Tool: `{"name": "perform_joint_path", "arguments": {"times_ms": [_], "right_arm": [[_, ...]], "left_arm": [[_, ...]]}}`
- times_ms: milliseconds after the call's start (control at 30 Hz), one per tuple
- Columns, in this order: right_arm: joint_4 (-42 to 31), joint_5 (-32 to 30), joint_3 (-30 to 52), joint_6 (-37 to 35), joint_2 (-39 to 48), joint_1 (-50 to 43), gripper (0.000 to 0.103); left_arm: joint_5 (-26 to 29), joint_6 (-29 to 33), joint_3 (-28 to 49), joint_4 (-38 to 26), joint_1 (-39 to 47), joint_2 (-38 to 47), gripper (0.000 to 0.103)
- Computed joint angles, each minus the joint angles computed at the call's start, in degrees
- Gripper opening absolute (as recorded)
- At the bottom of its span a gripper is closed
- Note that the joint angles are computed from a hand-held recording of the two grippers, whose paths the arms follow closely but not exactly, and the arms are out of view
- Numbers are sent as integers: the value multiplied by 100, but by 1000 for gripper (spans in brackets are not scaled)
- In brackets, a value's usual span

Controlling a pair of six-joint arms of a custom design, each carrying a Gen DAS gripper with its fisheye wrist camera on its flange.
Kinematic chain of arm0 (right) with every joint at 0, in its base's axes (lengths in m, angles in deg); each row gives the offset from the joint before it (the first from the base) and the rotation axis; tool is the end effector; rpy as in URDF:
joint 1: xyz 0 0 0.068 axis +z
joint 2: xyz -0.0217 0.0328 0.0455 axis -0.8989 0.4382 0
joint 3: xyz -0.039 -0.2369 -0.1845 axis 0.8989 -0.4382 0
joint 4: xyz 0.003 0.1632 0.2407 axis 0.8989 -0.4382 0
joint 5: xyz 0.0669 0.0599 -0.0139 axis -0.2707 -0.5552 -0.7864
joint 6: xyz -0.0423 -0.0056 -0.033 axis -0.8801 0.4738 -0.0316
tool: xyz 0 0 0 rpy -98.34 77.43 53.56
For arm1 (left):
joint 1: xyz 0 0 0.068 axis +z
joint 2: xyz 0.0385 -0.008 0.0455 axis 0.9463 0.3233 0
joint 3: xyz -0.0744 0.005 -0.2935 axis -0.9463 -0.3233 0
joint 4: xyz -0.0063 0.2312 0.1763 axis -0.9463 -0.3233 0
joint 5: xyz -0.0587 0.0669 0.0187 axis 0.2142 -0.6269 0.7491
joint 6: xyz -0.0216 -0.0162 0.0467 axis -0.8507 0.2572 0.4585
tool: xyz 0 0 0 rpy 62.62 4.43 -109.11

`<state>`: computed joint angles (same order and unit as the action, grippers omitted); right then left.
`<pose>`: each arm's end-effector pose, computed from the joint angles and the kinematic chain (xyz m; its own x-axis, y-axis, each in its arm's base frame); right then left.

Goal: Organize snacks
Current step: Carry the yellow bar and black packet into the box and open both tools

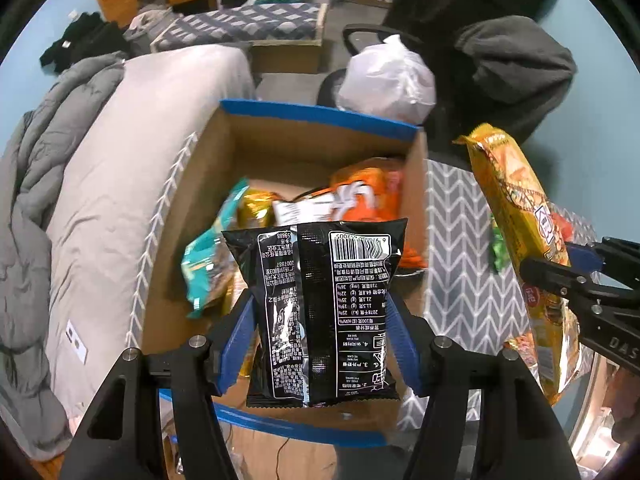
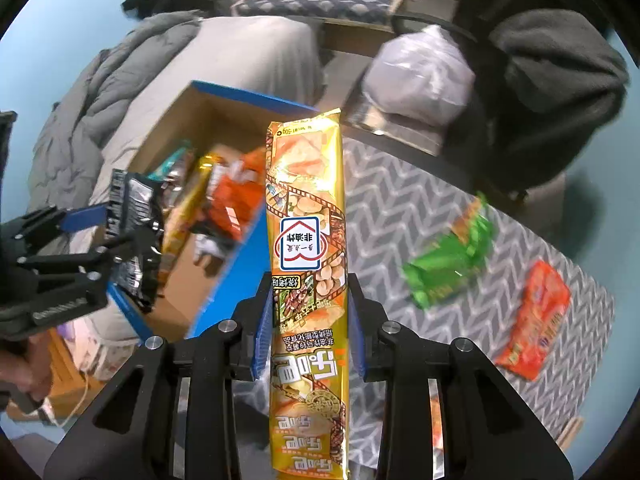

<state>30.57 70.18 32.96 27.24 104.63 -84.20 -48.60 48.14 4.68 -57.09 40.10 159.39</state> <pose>0.1863 -0.0574 0.2117 -0.9574 -0.0514 -0.2843 -0.1083 0.9761 0.1883 0.2151 -0.1277 0.2283 -0.9199 0.2657 -0.2885 0.2867 0.9575 -0.0322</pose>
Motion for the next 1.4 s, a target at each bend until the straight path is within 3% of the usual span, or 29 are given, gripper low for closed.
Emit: {"name": "perform_joint_path", "arguments": {"times_ms": [367,567,800,867,1000,1233,1300,1400], "right_arm": [[791,151,280,1534,624,2281,31],[1186,109,383,1964,1171,2836,31],[1530,-135,504,2227,1682,3112,31],[1554,-266,570,2217,1805,3172,37],[1487,-195,677,2214,1773,3250,38],[1293,-36,710,2096,1515,3005,53],[1251,-4,676,2042,1417,2887,57],[1155,26,578,1962,1199,2658,64]], "left_arm": [[-32,732,-254,285,904,142,64],[-28,1001,-392,472,1266,272,65],[-2,1137,-505,603,1520,429,65],[-4,1126,-470,565,1530,512,65],[-112,1079,-424,519,1486,528,65],[-183,866,-235,252,1274,457,66],[-197,802,-171,183,1216,430,74],[-181,610,-37,86,1065,359,76]]}}
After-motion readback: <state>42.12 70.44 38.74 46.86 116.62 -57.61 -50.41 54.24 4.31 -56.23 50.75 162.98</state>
